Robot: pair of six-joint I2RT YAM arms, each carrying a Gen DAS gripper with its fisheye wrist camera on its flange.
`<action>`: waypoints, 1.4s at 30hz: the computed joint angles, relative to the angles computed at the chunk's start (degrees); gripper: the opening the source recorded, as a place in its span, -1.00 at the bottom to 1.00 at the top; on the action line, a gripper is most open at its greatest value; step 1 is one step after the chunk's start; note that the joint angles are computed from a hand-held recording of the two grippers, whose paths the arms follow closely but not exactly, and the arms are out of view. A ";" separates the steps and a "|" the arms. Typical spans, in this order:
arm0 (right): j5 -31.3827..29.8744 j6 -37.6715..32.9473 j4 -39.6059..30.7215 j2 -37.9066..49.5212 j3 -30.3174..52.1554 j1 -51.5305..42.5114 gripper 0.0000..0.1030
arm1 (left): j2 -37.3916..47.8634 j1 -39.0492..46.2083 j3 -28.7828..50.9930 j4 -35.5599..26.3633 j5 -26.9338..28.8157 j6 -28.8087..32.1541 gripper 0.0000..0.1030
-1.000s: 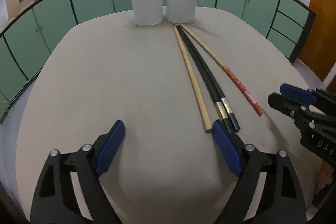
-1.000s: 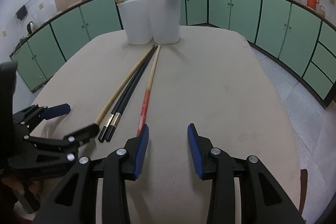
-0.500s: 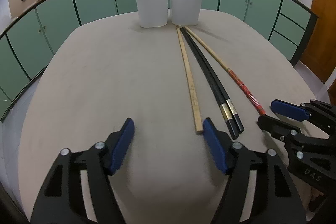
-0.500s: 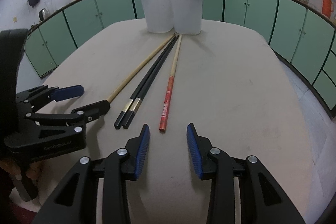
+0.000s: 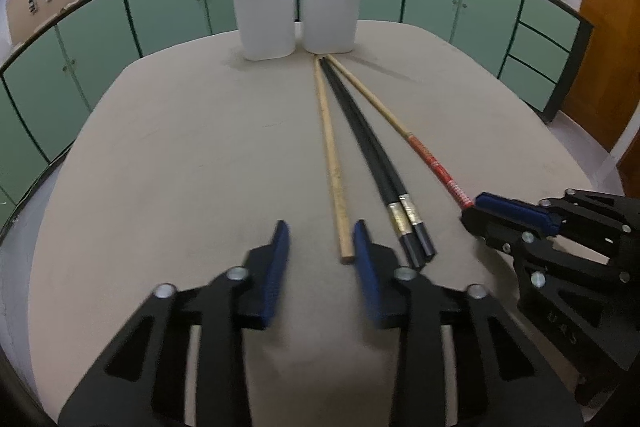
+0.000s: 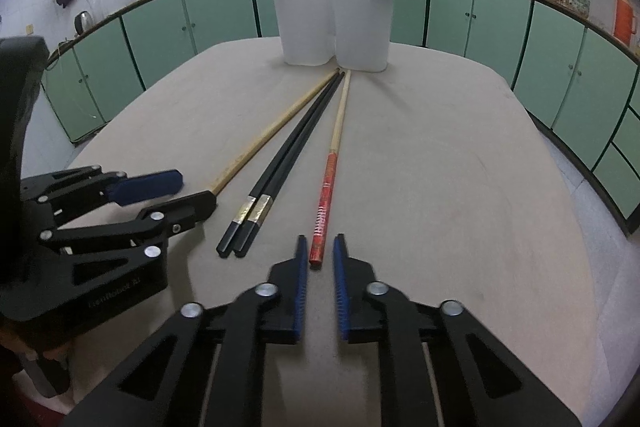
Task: Organize utensils
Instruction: 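Grasp a plain wooden chopstick with the left tool while the right tool grasps a red-patterned chopstick, then lift both chopsticks upright and lower them into the holder compartments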
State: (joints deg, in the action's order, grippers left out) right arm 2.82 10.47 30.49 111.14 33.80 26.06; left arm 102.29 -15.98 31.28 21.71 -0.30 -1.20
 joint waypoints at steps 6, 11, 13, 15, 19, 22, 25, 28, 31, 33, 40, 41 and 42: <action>-1.26 0.07 -0.09 -1.77 -1.37 -1.10 -0.87 | -0.26 -0.06 -0.36 0.51 1.28 -0.11 -0.86; -1.95 -1.00 -0.52 -5.94 -3.27 -2.75 -0.88 | -5.64 0.86 -2.79 0.99 0.78 0.45 -0.88; -2.00 -1.35 -1.04 -7.99 -3.92 -3.13 -0.88 | -9.22 1.82 -3.34 -0.31 1.38 0.78 -0.88; -2.20 -1.80 -1.70 -11.13 -4.67 -3.86 -0.88 | -12.26 2.45 -3.68 -1.45 1.72 1.05 -0.88; -2.82 -3.32 -4.44 -17.42 -4.71 -5.68 -0.88 | -20.01 3.89 -3.60 -4.52 2.58 2.09 -0.88; -4.52 -4.48 -7.45 -22.40 -3.88 -7.48 -0.88 | -24.99 4.36 -2.60 -6.75 3.00 3.01 -0.88; -5.33 -5.84 -11.11 -26.31 -1.68 -9.05 -0.89 | -27.75 4.50 -0.29 -9.29 3.82 3.64 -0.88; -6.98 -6.90 -15.32 -28.56 1.91 -10.67 -0.89 | -28.82 4.52 2.55 -11.05 4.21 4.33 -0.88; -9.37 -7.95 -19.12 -29.30 6.22 -11.98 -0.89 | -28.53 4.31 5.76 -12.68 4.41 4.49 -0.88; -10.28 -8.45 -21.26 -29.23 8.92 -12.23 -0.89 | -28.01 4.64 7.91 -13.77 5.52 4.35 -0.88; -13.85 -10.65 -28.34 -27.96 16.90 -13.40 -0.89 | -27.28 4.64 12.02 -16.15 6.90 4.46 -0.88; -13.59 -11.10 -28.91 -27.65 17.57 -13.23 -0.89 | -27.36 4.72 12.18 -16.31 7.12 4.55 -0.88; -13.27 -11.59 -29.34 -27.33 18.16 -13.03 -0.89 | -27.46 4.79 12.36 -16.52 7.34 4.60 -0.88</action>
